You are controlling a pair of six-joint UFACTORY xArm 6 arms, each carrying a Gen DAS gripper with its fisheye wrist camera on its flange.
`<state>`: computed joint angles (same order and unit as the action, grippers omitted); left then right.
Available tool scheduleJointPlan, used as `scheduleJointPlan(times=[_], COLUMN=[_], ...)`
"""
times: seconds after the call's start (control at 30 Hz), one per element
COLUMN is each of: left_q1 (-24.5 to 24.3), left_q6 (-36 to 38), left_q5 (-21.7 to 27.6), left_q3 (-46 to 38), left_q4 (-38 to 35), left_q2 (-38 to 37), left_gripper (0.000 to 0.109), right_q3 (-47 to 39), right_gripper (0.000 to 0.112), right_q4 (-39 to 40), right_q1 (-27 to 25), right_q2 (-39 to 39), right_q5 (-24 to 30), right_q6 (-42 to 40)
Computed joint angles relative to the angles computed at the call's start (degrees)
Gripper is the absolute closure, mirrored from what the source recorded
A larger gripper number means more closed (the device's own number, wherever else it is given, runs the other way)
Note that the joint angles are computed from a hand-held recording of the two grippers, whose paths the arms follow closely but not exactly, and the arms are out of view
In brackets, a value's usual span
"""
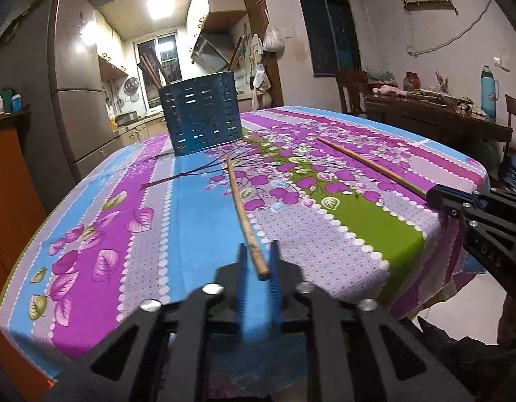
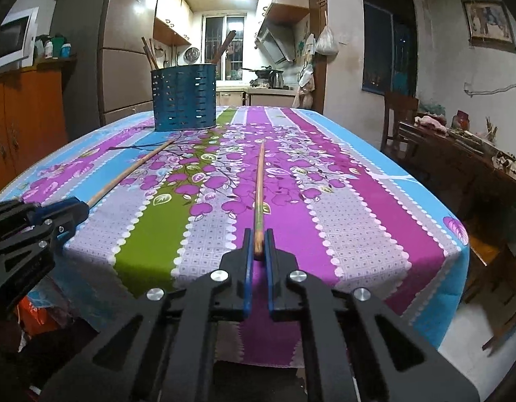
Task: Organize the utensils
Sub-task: 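Close the left tool on one chopstick while the right tool grasps the other, then lift both held chopsticks and carry them toward the blue holder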
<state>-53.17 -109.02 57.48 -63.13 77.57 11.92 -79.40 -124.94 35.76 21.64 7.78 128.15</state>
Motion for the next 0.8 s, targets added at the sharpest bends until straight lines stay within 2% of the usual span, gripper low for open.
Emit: scheduleJointPlan(times=[0.17, 0.47, 0.8], left_q1=[0.74, 0.85, 0.89], left_q6=[1.72, 2.41, 2.68], left_q5=[0.7, 5.71, 7.41], left_q3=[-0.57, -0.43, -0.29], left_q4=[-4.07, -9.26, -10.01], left_q2=[-0.56, -2.8, -3.39], left_gripper=[0.101, 0.101, 0.101], right_q3=[-2.32, -4.6, -5.43], right_gripper=[0.108, 0.108, 0.108], right_q4=[1.21, 0.86, 1.27], right_q1=[-1.32, -0.59, -0.08], right_q2=[1.0, 0.71, 0.62], right_q5=[-4.19, -5.04, -5.67], right_q6=[0.31, -0.55, -1.7])
